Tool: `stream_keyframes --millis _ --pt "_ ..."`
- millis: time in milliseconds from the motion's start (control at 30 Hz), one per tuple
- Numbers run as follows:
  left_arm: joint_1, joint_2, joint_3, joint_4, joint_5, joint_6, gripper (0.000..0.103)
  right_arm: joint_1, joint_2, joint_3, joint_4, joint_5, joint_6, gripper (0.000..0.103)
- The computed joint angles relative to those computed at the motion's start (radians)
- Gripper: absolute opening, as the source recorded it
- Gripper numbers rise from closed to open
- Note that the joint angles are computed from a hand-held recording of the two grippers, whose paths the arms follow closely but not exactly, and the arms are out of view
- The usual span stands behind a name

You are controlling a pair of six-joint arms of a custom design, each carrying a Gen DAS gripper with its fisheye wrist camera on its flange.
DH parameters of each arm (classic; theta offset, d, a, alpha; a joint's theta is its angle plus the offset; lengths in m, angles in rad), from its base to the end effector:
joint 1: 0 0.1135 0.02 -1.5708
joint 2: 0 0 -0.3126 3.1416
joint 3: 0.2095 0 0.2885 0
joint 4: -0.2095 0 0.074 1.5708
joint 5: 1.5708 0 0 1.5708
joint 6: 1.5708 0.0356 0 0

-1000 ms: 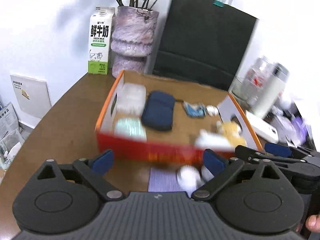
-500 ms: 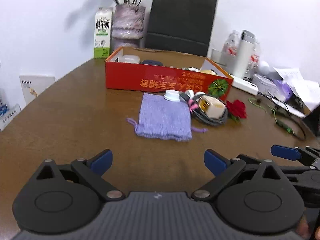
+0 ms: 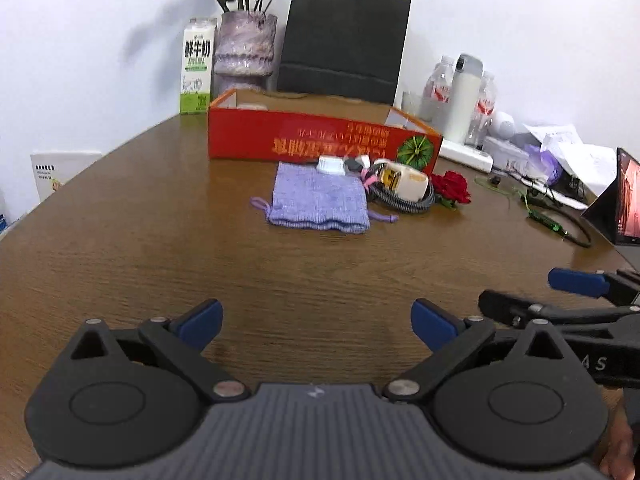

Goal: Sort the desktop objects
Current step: 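Withdraw both tools from the box back over the table, then grasp the white round cap with the left tool while the right tool grasps the cream cube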

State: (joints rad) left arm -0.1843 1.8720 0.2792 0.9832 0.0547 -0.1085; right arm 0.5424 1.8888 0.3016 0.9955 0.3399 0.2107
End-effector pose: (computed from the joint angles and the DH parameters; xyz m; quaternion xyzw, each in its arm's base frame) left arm 0.2516 -0.0489 0.0659 0.0462 0.8853 -0.0914 0.4537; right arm 0.2308 0.1253 0.0673 -0.0652 0.8710 0.0316 0.4859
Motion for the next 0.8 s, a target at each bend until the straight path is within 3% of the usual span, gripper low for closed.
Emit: stream_keyframes --millis 100,400,600,800 --pt "0.009 -0.006 0.024 -0.074 0.019 -0.004 0.103 -0.016 0.003 0.006 -0.009 -0.016 0.02 0.088" --pt "-0.027 -0.01 0.007 -0.038 -0.047 0.002 0.103 -0.02 0.01 0.01 -0.006 -0.015 0.028 0.088" --pt "-0.03 -0.035 0.027 -0.054 -0.063 0.029 0.103 -0.062 -0.012 0.037 -0.086 -0.098 0.041 0.087" --pt "-0.01 -0.002 0.129 -0.117 -0.062 0.064 0.103 -0.122 -0.018 0.085 -0.12 -0.161 0.04 0.085"
